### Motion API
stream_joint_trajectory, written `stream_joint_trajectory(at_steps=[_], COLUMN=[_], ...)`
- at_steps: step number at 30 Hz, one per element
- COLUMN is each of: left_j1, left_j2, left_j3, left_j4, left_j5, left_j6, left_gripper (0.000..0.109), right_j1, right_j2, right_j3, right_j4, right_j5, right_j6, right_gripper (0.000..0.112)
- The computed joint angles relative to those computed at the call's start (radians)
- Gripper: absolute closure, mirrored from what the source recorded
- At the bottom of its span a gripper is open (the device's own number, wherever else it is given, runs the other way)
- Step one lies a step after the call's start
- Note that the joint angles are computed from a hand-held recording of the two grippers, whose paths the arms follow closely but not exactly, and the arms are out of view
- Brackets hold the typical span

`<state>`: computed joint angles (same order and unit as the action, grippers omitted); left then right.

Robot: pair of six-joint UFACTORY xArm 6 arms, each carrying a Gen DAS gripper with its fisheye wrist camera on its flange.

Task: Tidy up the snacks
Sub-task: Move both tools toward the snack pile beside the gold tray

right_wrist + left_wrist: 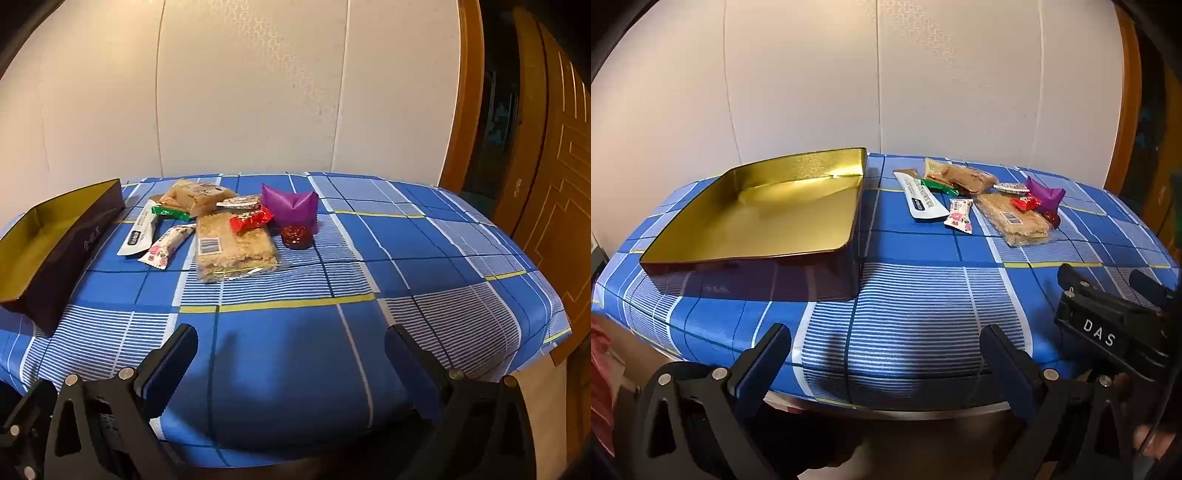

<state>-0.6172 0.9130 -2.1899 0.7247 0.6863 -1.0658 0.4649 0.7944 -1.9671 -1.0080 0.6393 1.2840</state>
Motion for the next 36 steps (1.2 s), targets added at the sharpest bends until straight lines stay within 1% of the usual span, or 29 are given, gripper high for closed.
stream_joint_trajectory(at_steps=[1, 2, 3, 5, 6, 7, 8, 9, 11, 13, 14, 18, 23, 29, 31, 36], left_j1=[0.003, -0.002, -0.008, -0.005, 0.004, 0.008, 0.009, 0.005, 0.003, 0.005, 0.004, 0.01, 0.009, 0.014, 0.012, 0.01], left_j2=[-0.004, -0.018, -0.016, -0.034, -0.045, -0.061, -0.064, -0.042, -0.027, -0.022, -0.02, -0.032, -0.024, -0.033, -0.034, -0.025], left_j3=[0.008, 0.032, 0.024, 0.067, 0.09, 0.119, 0.124, 0.088, 0.064, 0.055, 0.049, 0.077, 0.065, 0.086, 0.088, 0.077], left_j4=[0.008, 0.058, 0.065, 0.084, 0.059, 0.049, 0.031, 0.01, -0.021, -0.047, -0.043, -0.042, -0.038, -0.041, -0.028, -0.053], left_j5=[-0.009, -0.012, 0.003, -0.044, -0.079, -0.112, -0.12, -0.101, -0.087, -0.084, -0.077, -0.098, -0.083, -0.113, -0.11, -0.108], left_j6=[-0.003, -0.032, -0.023, -0.033, -0.013, -0.008, 0.004, 0.027, 0.059, 0.078, 0.076, 0.079, 0.087, 0.076, 0.06, 0.088], left_gripper=[0.006, 0.006, 0.006, 0.006, 0.006, 0.006, 0.006, 0.006, 0.006, 0.006, 0.006, 0.006, 0.006, 0.006, 0.006, 0.006], right_j1=[0.0, 0.0, 0.0, 0.007, 0.013, 0.008, 0.004, -0.005, -0.01, -0.012, -0.013, -0.018, -0.024, -0.028, -0.029, -0.036], right_j2=[0.002, 0.003, 0.006, 0.013, 0.03, 0.022, 0.025, 0.005, 0.007, 0.009, 0.009, 0.004, 0.0, 0.0, -0.005, -0.008], right_j3=[-0.002, -0.004, -0.007, -0.018, -0.046, -0.033, -0.035, -0.001, 0.003, -0.002, -0.002, 0.005, 0.01, 0.011, 0.018, 0.021], right_j4=[-0.002, 0.0, 0.002, -0.015, 0.004, 0.002, 0.013, -0.004, -0.005, 0.023, 0.025, 0.009, 0.019, 0.021, 0.018, 0.018], right_j5=[0.002, 0.004, 0.007, 0.018, 0.031, 0.012, 0.003, -0.029, -0.038, -0.039, -0.041, -0.049, -0.048, -0.053, -0.056, -0.055], right_j6=[0.004, 0.004, 0.003, 0.011, -0.017, -0.009, -0.014, 0.013, 0.023, -0.002, -0.002, 0.018, 0.026, 0.022, 0.031, 0.046], right_gripper=[0.01, 0.01, 0.01, 0.01, 0.01, 0.01, 0.01, 0.01, 0.01, 0.01, 0.01, 0.01, 0.01, 0.01, 0.01, 0.01])
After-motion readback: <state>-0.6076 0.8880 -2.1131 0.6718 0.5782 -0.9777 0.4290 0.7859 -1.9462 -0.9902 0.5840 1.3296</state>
